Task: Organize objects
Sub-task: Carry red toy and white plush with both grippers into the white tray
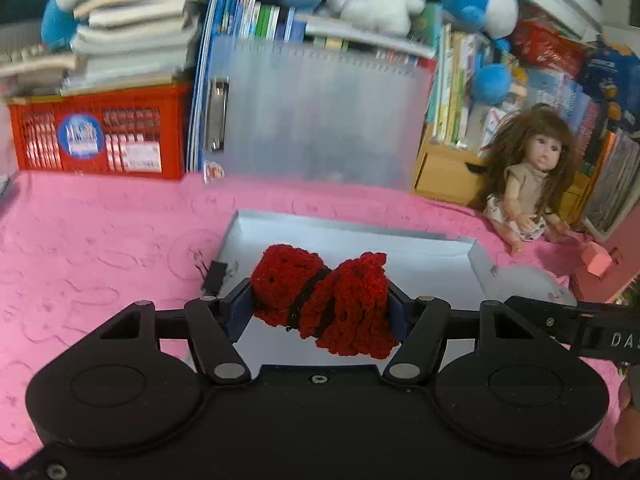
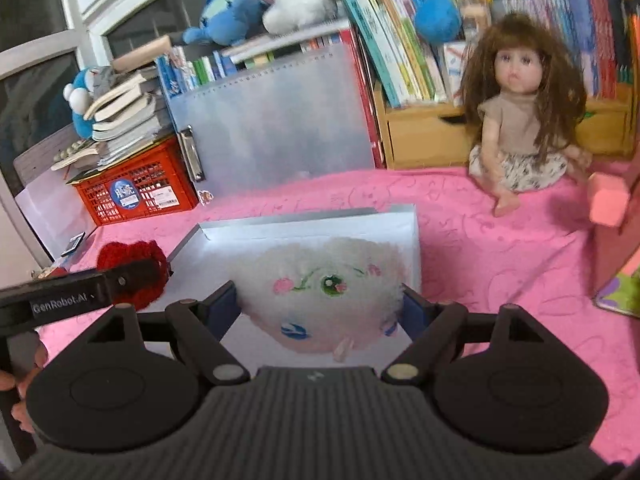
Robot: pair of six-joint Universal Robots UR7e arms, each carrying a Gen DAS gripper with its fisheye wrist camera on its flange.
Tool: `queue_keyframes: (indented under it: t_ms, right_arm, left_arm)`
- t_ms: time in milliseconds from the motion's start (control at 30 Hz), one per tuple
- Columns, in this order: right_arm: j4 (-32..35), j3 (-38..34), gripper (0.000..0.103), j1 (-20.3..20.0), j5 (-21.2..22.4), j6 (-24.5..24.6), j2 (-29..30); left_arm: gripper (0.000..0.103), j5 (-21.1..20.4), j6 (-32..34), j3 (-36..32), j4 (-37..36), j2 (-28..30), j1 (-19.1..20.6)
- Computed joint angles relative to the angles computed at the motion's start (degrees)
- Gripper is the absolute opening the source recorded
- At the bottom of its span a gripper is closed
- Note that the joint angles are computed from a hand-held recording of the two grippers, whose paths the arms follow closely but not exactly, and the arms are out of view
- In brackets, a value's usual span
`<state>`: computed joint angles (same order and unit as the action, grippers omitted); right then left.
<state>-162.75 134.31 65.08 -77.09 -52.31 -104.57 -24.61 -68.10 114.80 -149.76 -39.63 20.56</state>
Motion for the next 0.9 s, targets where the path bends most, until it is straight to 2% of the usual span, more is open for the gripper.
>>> queue_keyframes:
  t_ms: [167, 333, 700, 900]
  right_arm:
    - [-2.62, -1.94, 0.082, 2.18, -4.26, 0.79, 5.13]
    - [-4.00, -2.37, 0.082, 2.84, -7.21, 1.16, 8.00]
    - [-5.37, -1.75, 0.082, 3.28, -10.01, 0.39, 9.85]
    - [-7.37, -0.90, 0.083, 3.42, -10.85, -1.43, 10.52]
  left_arm:
    - [0.063, -1.60, 1.01, -1.81, 0.06, 1.49, 2.93]
    - [0.063, -3.30, 1.61, -2.51, 0.57, 2.57, 4.18]
    - [0.064, -5.67, 0.78, -4.46, 5.75, 3.98, 5.51]
    - [0.064, -5.18, 1.62, -4.29, 5.46, 4.37, 5.50]
